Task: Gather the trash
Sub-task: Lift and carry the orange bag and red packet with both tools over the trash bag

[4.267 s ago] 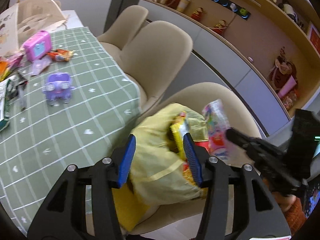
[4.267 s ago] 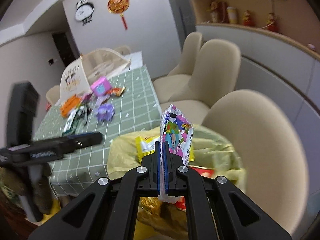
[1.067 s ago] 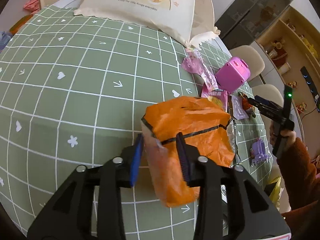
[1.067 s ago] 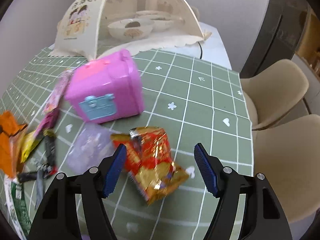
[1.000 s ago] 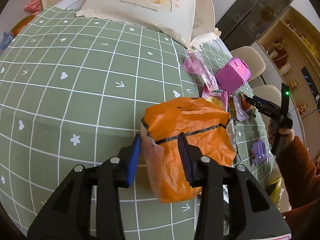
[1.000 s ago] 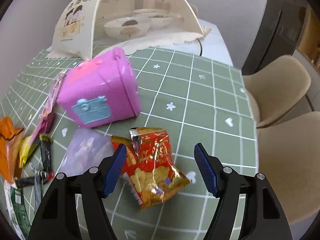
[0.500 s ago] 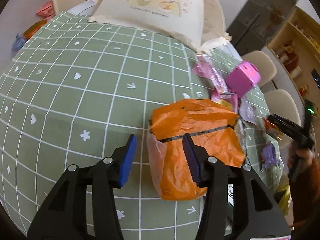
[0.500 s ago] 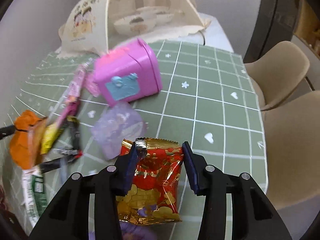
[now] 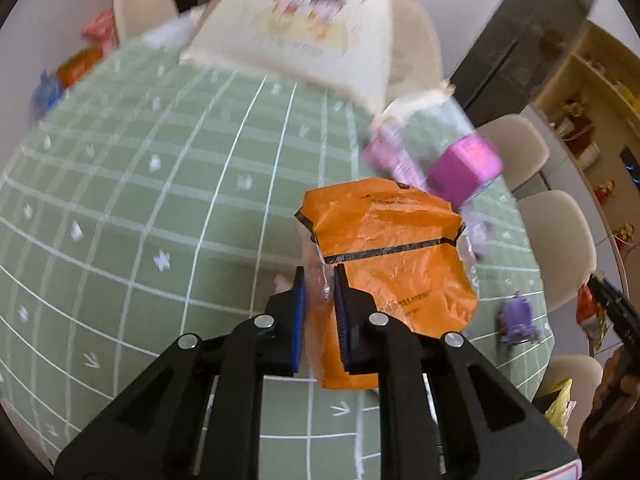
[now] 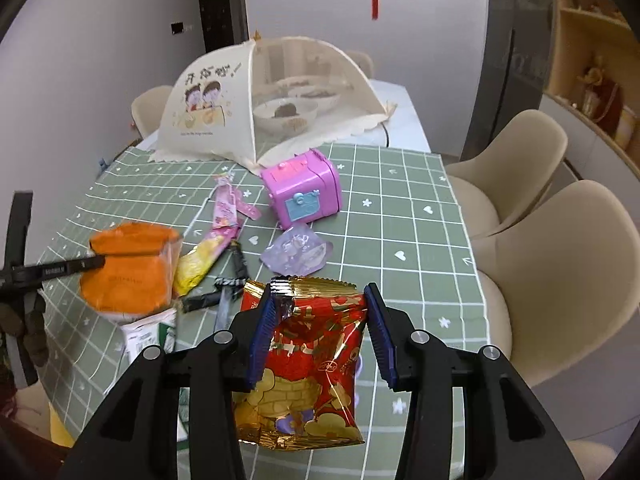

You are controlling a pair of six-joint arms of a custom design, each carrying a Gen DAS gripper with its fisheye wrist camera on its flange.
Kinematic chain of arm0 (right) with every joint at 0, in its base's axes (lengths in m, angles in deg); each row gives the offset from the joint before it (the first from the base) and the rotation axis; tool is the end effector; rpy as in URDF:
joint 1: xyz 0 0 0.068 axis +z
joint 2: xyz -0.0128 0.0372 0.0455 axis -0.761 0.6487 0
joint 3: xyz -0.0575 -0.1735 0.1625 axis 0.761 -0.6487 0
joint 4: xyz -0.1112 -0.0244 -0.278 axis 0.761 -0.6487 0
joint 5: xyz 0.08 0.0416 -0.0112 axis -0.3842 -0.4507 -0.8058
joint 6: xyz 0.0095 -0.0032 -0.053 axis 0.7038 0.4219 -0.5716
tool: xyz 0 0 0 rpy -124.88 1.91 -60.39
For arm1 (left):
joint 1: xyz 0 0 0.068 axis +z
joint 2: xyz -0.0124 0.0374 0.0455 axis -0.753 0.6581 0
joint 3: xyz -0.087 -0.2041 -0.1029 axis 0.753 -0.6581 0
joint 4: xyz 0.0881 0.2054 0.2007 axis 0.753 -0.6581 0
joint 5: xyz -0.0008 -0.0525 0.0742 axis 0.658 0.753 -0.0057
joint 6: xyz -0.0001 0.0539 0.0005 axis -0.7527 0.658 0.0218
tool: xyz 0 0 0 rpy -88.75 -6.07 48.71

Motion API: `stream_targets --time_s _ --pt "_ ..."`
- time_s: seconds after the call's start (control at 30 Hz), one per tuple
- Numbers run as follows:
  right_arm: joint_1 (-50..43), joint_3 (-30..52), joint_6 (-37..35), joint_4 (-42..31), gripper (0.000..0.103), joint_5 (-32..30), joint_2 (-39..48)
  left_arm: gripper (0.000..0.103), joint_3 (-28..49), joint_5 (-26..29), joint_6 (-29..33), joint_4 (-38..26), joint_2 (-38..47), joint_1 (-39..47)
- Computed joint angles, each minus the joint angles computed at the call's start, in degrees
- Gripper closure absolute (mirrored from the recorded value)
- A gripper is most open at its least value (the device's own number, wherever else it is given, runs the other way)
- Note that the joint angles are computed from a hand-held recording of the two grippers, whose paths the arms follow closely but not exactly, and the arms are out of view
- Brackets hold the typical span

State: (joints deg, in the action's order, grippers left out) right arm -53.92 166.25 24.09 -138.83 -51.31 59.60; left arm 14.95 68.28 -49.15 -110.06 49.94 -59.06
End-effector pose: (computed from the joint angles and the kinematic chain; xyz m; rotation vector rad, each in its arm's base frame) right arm 0.4049 -0.0098 0.2390 -1.1541 2.1979 0.4853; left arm 0.1554 -0.0153 0.1629 -1.0704 2.2056 -0.0428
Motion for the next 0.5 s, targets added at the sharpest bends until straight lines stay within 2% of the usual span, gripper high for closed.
stream_targets --time_s 0.1,0.23,0.37,0.5 --pt "-2.99 -1.53 -2.17 -2.17 0.061 -1.90 -3.50 0.090 5.25 -8.10 -4.41 -4.56 0.43 -7.96" --pt "-8.10 -1.33 -5.80 -6.28 0.061 -5.34 -6.70 0.090 13.95 -17.47 -11.41 -9.53 5.72 -18.93" --pt "-14.20 1.62 -10.30 -11.42 0.061 -9.05 -6.85 0.090 22.09 -24.68 -17.84 -12.69 13.72 -29.57" --pt "-20.82 6.54 -15.03 -16.85 0.061 -12.68 -4.45 0.090 29.55 -28.91 -21.21 -12.31 23.44 -37.85"
